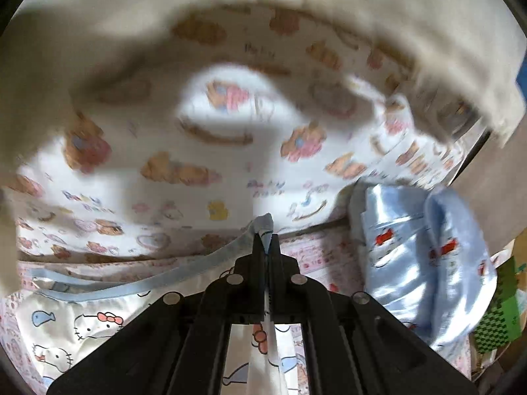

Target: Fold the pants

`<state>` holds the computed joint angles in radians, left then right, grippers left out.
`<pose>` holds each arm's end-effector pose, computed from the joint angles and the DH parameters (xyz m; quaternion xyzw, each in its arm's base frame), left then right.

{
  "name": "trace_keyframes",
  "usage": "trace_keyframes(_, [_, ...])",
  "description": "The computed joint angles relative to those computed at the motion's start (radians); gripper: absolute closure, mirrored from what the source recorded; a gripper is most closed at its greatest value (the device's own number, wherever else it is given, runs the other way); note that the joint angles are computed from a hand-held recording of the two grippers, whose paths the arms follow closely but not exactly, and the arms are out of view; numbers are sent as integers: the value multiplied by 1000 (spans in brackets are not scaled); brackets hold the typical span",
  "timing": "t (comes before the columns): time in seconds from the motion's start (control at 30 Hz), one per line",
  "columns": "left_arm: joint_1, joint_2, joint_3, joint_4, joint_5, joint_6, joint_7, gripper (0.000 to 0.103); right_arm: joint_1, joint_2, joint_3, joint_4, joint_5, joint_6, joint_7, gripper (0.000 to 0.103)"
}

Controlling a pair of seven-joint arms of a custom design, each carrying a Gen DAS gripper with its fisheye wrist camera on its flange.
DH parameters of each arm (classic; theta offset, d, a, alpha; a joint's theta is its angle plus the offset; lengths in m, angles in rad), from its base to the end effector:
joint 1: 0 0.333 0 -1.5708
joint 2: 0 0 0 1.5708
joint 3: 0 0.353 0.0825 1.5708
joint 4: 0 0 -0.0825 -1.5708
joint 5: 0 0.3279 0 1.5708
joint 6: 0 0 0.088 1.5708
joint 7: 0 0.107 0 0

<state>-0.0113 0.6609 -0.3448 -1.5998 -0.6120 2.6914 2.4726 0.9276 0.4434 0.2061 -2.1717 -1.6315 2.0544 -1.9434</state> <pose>0.6857 -0.1753 0.3668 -0.4223 0.8388 -0.3415 0.0389 0.2765 0.4542 0.2656 -0.4803 0.7027 -0.3515 0.3899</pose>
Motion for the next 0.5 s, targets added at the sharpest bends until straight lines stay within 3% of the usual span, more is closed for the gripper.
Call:
trace_keyframes(0.33, [-28,23,16,2,59,-21,-9,100,-12,-3,0,-11,-16,13,42,94])
trace_keyframes(0.4, [-28,22,21,4,76,-43,-6,82,-15,-6,0,-15,-12,13,57,94])
trace_keyframes(0.43, [-26,16,24,-2,83,-45,1,59,-17,-9,1,-17,6,11,65,93])
trace_keyframes(0.47, [-18,2,20,-28,77,-18,20,47,-15,-11,2,-18,25,1,71,90])
trace_keyframes(0.5, [10,-18,-4,-69,48,32,66,46,-11,-11,2,-16,54,-19,70,90])
